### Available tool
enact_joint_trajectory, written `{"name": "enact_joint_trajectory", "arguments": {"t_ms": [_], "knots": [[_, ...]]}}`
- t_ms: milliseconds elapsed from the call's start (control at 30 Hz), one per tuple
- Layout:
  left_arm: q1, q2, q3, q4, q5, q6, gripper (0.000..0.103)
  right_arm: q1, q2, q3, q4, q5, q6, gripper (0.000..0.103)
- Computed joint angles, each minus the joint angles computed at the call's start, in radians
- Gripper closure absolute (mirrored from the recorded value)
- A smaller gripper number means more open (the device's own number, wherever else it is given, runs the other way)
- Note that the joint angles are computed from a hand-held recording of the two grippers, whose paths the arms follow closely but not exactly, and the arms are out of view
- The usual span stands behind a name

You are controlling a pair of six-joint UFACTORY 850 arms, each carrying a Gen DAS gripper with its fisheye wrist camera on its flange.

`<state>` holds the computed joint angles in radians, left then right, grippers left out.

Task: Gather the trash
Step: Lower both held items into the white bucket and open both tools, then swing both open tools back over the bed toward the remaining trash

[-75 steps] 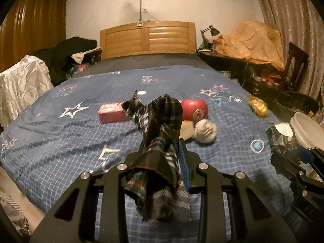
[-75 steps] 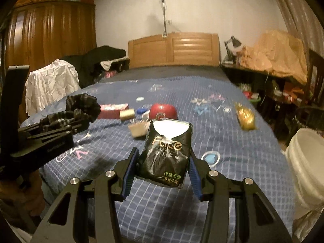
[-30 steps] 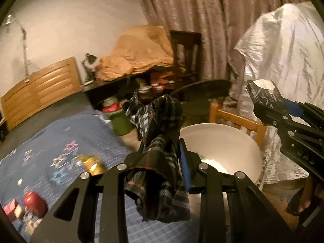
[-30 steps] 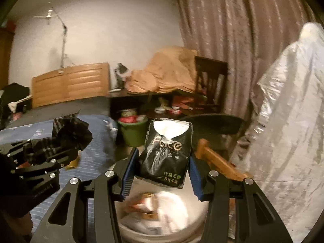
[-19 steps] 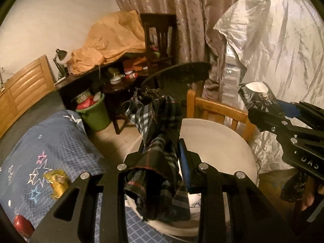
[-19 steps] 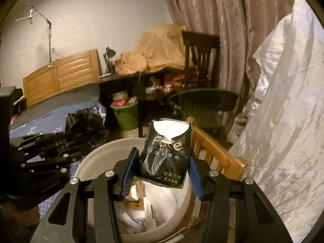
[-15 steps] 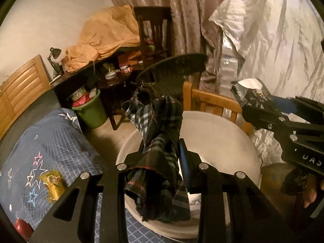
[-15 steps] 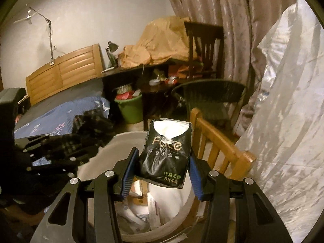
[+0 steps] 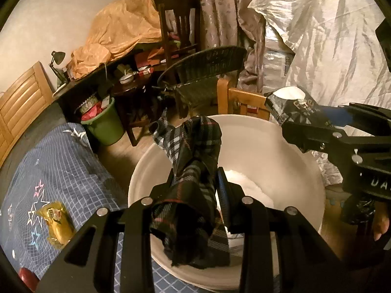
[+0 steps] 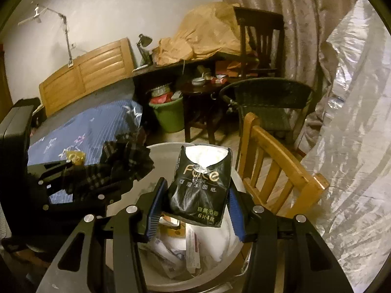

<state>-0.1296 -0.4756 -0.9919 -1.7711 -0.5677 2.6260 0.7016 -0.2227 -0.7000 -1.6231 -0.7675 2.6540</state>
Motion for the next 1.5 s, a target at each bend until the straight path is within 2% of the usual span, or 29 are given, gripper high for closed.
{"name": "enact_joint_trajectory", "arguments": {"t_ms": [133, 167, 200, 233, 533, 633, 667, 733, 900, 1033, 1133, 1333, 1433, 1500], "knots": [[0.000, -0.012, -0.012, -0.003, 0.008, -0.008, 0.069, -0.017, -0.015, -0.019, -0.017, 0.026, -0.014, 0.051], [-0.001, -0.014, -0.014, -0.014, 0.016, -0.005, 0.065, -0.025, -0.020, -0.025, -0.016, 0.040, -0.021, 0.044], [-0.002, -0.017, -0.016, -0.024, 0.021, -0.003, 0.051, -0.027, -0.025, -0.029, -0.004, 0.034, -0.027, 0.036], [0.000, -0.018, -0.016, -0.034, 0.017, 0.002, 0.044, -0.031, -0.023, -0.023, -0.009, 0.025, -0.017, 0.034], [0.013, -0.016, -0.011, -0.063, 0.007, 0.025, 0.043, -0.008, -0.018, -0.007, -0.001, -0.022, 0.022, 0.033], [0.032, 0.003, 0.011, -0.123, -0.014, 0.066, 0.043, 0.021, -0.015, -0.011, 0.020, -0.077, 0.028, 0.033], [0.046, 0.015, 0.026, -0.159, -0.031, 0.089, 0.042, 0.040, -0.015, -0.013, 0.019, -0.110, 0.039, 0.033], [0.081, 0.040, 0.058, -0.231, -0.075, 0.132, 0.031, 0.087, -0.028, -0.029, 0.019, -0.187, 0.046, 0.033], [0.200, 0.088, 0.114, -0.315, -0.167, 0.167, 0.026, 0.176, -0.098, -0.103, -0.002, -0.315, 0.050, 0.032], [0.324, 0.094, 0.105, -0.286, -0.187, 0.114, 0.025, 0.228, -0.176, -0.188, -0.050, -0.352, 0.052, 0.032], [0.406, 0.077, 0.074, -0.283, -0.164, 0.062, 0.024, 0.242, -0.239, -0.265, -0.109, -0.301, 0.047, 0.030], [0.546, 0.003, -0.030, -0.295, -0.088, -0.019, 0.024, 0.243, -0.382, -0.472, -0.208, -0.106, -0.022, 0.030], [0.606, -0.059, -0.109, -0.237, -0.029, -0.086, 0.024, 0.243, -0.446, -0.569, -0.234, -0.019, -0.060, 0.030], [0.645, -0.103, -0.171, -0.144, 0.007, -0.196, 0.024, 0.240, -0.502, -0.657, -0.244, 0.062, -0.114, 0.029]]}}
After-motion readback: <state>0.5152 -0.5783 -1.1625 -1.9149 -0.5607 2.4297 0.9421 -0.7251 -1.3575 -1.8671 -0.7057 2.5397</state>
